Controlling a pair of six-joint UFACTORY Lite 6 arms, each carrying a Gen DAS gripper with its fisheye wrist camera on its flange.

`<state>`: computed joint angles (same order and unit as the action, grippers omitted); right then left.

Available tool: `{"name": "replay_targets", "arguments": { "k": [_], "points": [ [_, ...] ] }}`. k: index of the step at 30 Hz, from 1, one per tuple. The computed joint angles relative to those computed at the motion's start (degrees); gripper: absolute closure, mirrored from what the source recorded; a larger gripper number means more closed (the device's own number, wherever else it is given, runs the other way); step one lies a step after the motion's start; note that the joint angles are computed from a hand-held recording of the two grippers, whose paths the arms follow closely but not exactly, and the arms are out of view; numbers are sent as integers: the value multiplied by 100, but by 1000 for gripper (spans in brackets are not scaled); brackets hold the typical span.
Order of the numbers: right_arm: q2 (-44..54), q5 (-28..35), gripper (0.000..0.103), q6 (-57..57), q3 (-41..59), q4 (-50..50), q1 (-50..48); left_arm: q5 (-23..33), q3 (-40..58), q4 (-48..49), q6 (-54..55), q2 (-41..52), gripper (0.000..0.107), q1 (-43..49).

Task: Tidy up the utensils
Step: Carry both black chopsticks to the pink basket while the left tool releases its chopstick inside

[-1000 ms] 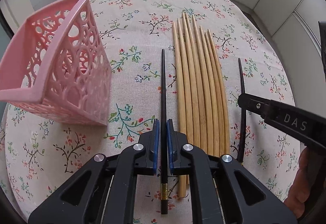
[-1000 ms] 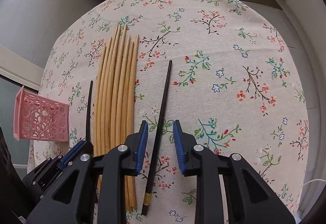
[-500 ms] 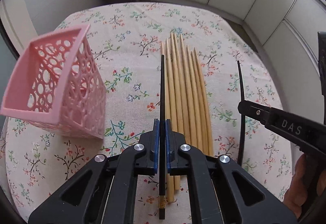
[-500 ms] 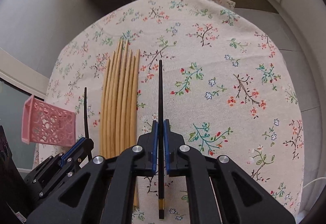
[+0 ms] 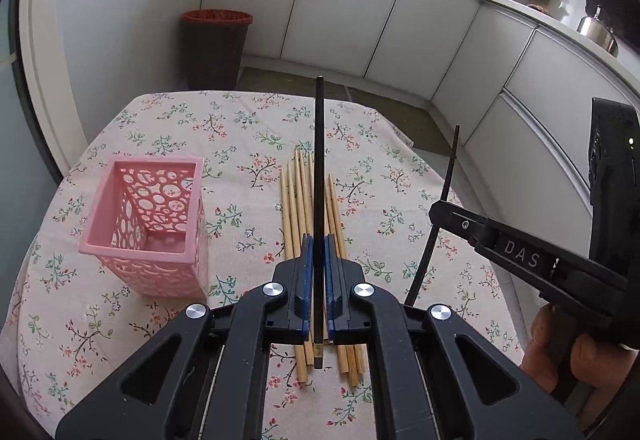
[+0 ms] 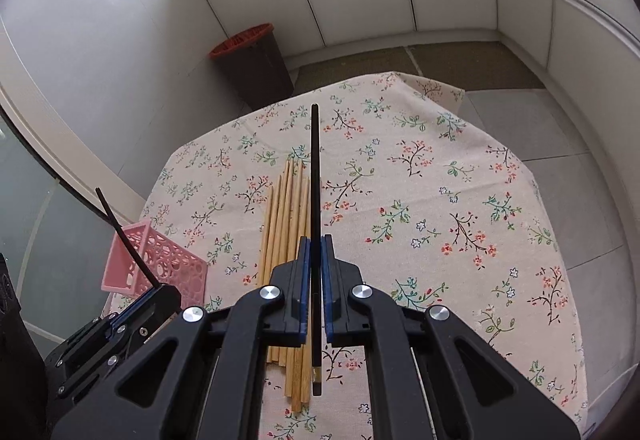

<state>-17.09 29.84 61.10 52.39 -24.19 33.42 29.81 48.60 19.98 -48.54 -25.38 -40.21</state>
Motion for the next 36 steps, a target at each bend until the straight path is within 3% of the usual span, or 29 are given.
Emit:
{"name": "replay_targets", "arguments": {
  "k": [7,11,14,22,31,36],
  "points": [
    [-490,139,98,950,102,-1216,377,502,458,-402,720,-957,103,334],
    [-592,261,98,1426,172,-1763,617,663,766,-975,1656,-1340,103,1083],
    [-635,405,98,1845,233,-2227,864,626,851,-1416,2529,-1483,103,1799],
    [-468,790,98,3038,551,-3505,1644,55,450,-3731,5209,-1360,103,3673],
    [218,722,97,3886,1008,-4195,2016,-404,90,-3160,5017,-704,102,3431],
    [656,421,97,4381,1270,-4545,1985,-32,258,-3133,5140,-181,102,3534]
  ]
}}
